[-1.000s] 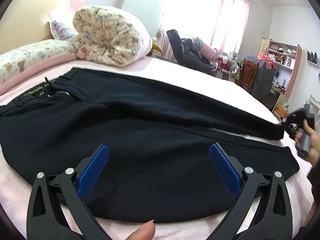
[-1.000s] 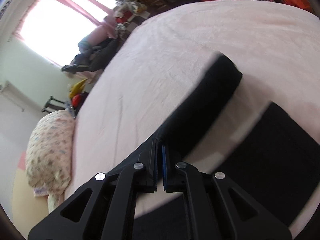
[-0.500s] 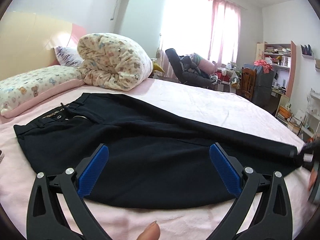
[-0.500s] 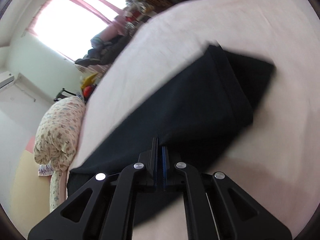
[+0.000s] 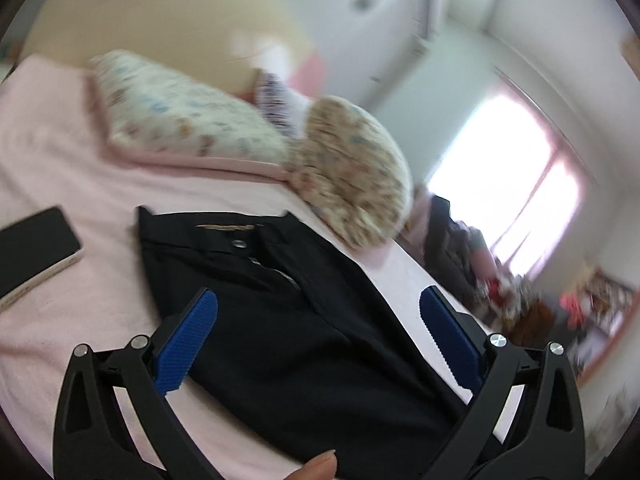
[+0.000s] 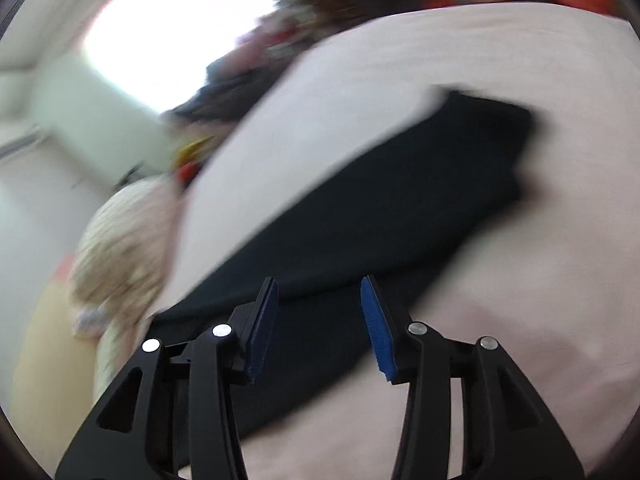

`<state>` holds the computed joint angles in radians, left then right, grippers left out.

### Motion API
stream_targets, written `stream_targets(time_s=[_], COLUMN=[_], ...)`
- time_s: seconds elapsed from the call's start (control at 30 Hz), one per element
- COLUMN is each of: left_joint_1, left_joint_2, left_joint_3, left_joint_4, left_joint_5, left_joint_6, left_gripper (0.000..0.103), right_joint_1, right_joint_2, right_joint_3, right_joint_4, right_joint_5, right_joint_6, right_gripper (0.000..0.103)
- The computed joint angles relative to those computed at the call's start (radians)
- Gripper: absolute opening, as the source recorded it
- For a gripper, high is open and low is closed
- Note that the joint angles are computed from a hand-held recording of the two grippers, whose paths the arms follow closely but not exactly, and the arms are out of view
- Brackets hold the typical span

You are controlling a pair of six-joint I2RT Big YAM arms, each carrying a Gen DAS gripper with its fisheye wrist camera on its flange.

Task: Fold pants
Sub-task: 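Lift the cuffs with the right tool and fold them over onto the waistband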

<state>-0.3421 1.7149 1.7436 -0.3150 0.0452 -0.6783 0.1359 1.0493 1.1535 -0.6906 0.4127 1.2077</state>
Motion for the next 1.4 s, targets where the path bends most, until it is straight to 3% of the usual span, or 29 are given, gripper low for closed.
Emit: stream_targets(time_s=[0.07,0.13,0.23,0.3,0.4,0.5,0.7,0.8,0.87,0.97,1.07,1.27,1.4], left_joint_1=[0.006,0.011,0.009,0.007,0.016,0.02,0.027,0.023,0.016,0.014,0.02,0.04,0.046], left_joint_2=[0.017,0.028,0.05,0.072,0.099,0.094,0.129,0.135,0.139,0.134,0.124,0.124,0.114], left_joint_3=[0.018,0.029,0.059,0.088,0.123,0.107,0.149,0.157,0.165,0.154,0.129,0.118,0.106], left_joint_4=[-0.021,-0.036,-0.073,-0.1,-0.116,-0.093,-0.14,-0.147,-0.158,-0.137,-0.109,-0.097,-0.084], left_joint_5=[-0.029,-0.022,-0.018,-0.014,0.059,0.051,0.091,0.089,0.077,0.073,0.075,0.128,0.143], left_joint_6=[-0.027,-0.039,-0.039,-0.027,-0.003,-0.027,-0.044,-0.04,-0.017,-0.005,-0.054,-0.097,-0.085], left_gripper=[0.101,0.101,0.101,0.101,0.101,0.101,0.101,0.101,0.101,0.101,0.101,0.101,0.101], right_joint_1=[-0.017,-0.04,-0.061,-0.068,-0.081,-0.091,-0.093,-0.102,-0.106,-0.099,-0.079,-0.042,0.004], right_joint_2=[0.074,0.199,0.405,0.521,0.654,0.744,0.8,0.798,0.808,0.79,0.749,0.63,0.548], right_joint_3=[0.043,0.111,0.258,0.349,0.466,0.552,0.6,0.57,0.584,0.56,0.543,0.438,0.329], right_joint_4=[0.124,0.258,0.355,0.402,0.44,0.419,0.376,0.411,0.391,0.426,0.437,0.477,0.495], right_joint_5=[-0.152,-0.334,-0.504,-0.568,-0.6,-0.596,-0.549,-0.531,-0.533,-0.521,-0.506,-0.571,-0.593], right_joint_6=[-0.032,0.017,0.109,0.177,0.26,0.319,0.382,0.425,0.394,0.311,0.173,-0.009,-0.057], right_gripper=[0.045,0.044,0.038,0.038,0.038,0.038,0.038,0.024,0.004,0.003,0.003,0.003,0.003])
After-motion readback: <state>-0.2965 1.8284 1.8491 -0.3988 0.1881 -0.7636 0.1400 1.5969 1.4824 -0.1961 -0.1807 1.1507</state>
